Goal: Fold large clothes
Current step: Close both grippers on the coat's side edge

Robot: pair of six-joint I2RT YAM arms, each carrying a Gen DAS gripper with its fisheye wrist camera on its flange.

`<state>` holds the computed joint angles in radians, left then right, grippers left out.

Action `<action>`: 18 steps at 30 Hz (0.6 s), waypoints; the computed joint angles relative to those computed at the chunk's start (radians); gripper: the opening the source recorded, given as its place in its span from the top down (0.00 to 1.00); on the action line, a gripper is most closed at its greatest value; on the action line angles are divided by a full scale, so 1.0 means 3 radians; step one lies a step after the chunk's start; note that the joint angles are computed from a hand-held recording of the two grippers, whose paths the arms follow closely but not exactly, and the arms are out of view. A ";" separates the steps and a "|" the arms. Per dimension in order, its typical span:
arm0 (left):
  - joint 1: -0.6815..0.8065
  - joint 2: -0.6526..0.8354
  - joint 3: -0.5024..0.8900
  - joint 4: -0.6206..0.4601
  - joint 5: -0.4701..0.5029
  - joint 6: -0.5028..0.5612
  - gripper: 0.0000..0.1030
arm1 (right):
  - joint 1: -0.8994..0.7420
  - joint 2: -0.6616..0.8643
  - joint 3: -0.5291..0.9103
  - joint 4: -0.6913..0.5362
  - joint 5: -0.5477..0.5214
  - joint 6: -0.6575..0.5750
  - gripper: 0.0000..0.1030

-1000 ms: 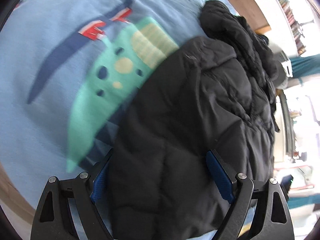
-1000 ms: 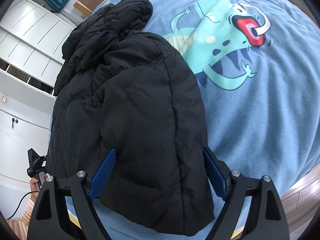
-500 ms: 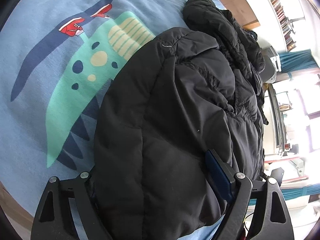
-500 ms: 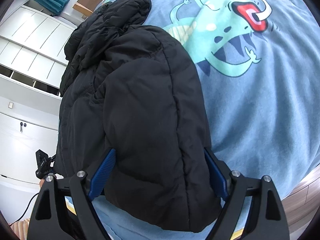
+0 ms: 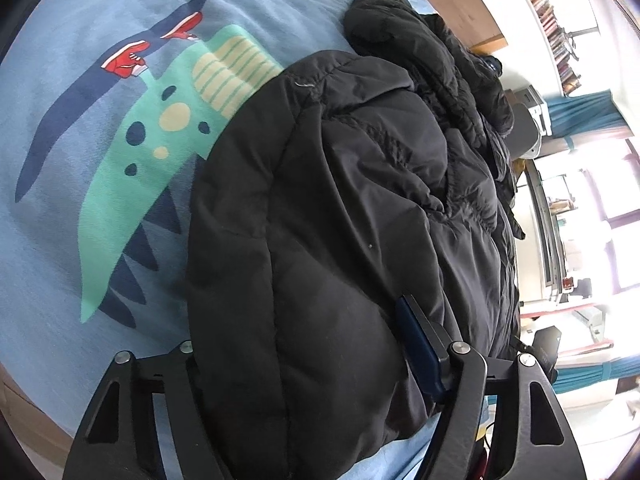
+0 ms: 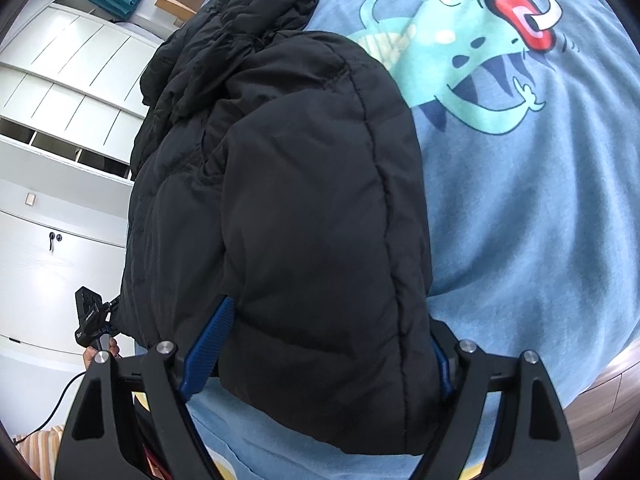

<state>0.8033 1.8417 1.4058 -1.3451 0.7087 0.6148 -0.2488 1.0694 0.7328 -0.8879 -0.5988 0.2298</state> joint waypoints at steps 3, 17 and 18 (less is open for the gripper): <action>-0.0009 -0.0017 -0.0012 0.0001 0.0013 -0.0002 0.36 | -0.0076 -0.0028 -0.0036 0.0025 -0.0088 0.0015 0.24; -0.0068 -0.0120 -0.0123 0.0068 0.0003 -0.0021 0.48 | -0.0115 -0.0043 -0.0111 0.0029 -0.0215 0.0014 0.58; -0.0068 -0.0130 -0.0124 0.0060 0.0007 -0.0013 0.52 | -0.0109 -0.0051 -0.0112 0.0030 -0.0210 0.0008 0.61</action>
<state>0.7828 1.8027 1.3685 -1.3271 0.7109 0.6110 -0.2815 1.0542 0.6993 -0.8789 -0.6618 0.2321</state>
